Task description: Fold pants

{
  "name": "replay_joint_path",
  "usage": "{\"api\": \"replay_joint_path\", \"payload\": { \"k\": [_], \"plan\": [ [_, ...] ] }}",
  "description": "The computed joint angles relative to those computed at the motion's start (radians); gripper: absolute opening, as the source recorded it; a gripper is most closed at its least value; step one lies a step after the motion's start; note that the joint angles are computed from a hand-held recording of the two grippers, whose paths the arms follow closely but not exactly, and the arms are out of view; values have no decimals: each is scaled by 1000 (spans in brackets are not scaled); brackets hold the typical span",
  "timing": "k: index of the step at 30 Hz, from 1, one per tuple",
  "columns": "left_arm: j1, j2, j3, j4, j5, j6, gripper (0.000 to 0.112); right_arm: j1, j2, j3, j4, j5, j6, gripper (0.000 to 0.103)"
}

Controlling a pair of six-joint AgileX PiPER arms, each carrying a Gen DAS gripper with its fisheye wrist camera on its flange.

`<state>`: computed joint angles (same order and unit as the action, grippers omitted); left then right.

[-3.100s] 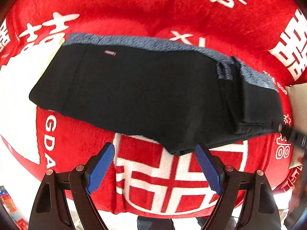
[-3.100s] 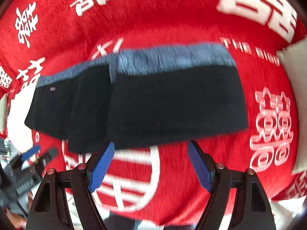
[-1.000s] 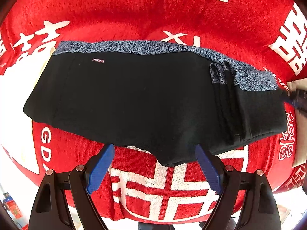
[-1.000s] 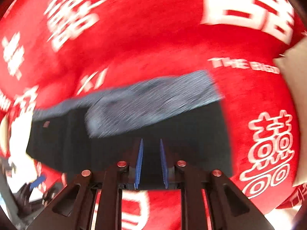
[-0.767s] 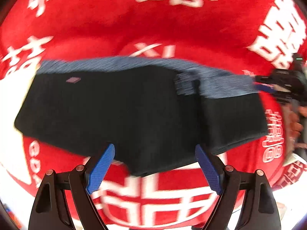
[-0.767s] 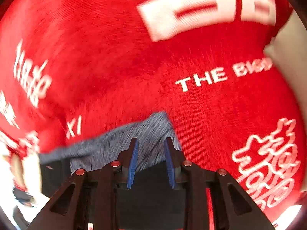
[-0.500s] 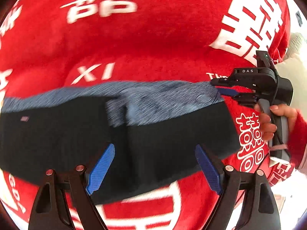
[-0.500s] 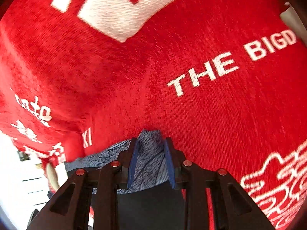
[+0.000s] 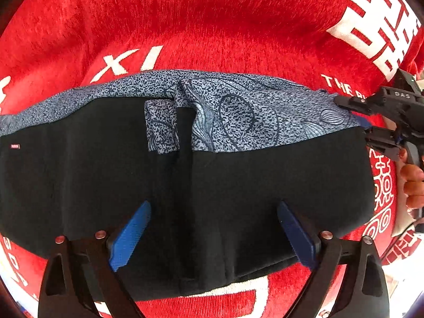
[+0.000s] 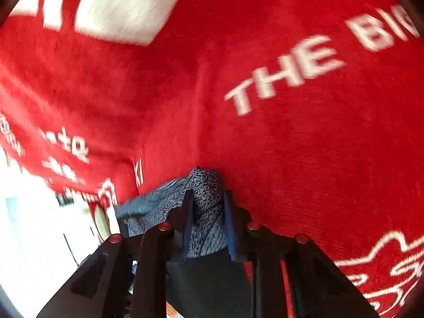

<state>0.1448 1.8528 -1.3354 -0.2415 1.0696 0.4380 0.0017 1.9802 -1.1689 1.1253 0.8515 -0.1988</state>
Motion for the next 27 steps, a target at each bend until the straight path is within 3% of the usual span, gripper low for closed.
{"api": "replay_joint_path", "payload": {
  "k": [2, 4, 7, 11, 14, 18, 21, 23, 27],
  "plan": [
    [1, -19, 8, 9, -5, -6, 97, 14, -22, -9, -56, -25, 61, 30],
    [26, -55, 11, 3, -17, -5, 97, 62, -76, -45, -232, -56, 226, 37],
    [93, -74, 13, -8, -22, -4, 97, 138, -151, -79, -400, -53, 368, 38],
    [142, 6, -11, 8, -3, -45, 97, 300, -203, -154, -576, -4, 552, 40],
    [149, -1, 37, -22, -57, 0, 102, 448, -151, -254, -751, 57, 694, 55],
    [133, -25, 112, -38, -144, 47, 102, 607, -22, -392, -1003, 171, 848, 60],
    [150, -25, 135, -90, -169, 117, 103, 645, -14, -394, -1039, 146, 868, 79],
    [153, -21, 134, -91, -162, 129, 103, 659, 5, -422, -1064, 171, 882, 81],
    [153, 18, 73, -71, -117, 116, 103, 639, -16, -379, -1034, 130, 892, 82]
  ]
}}
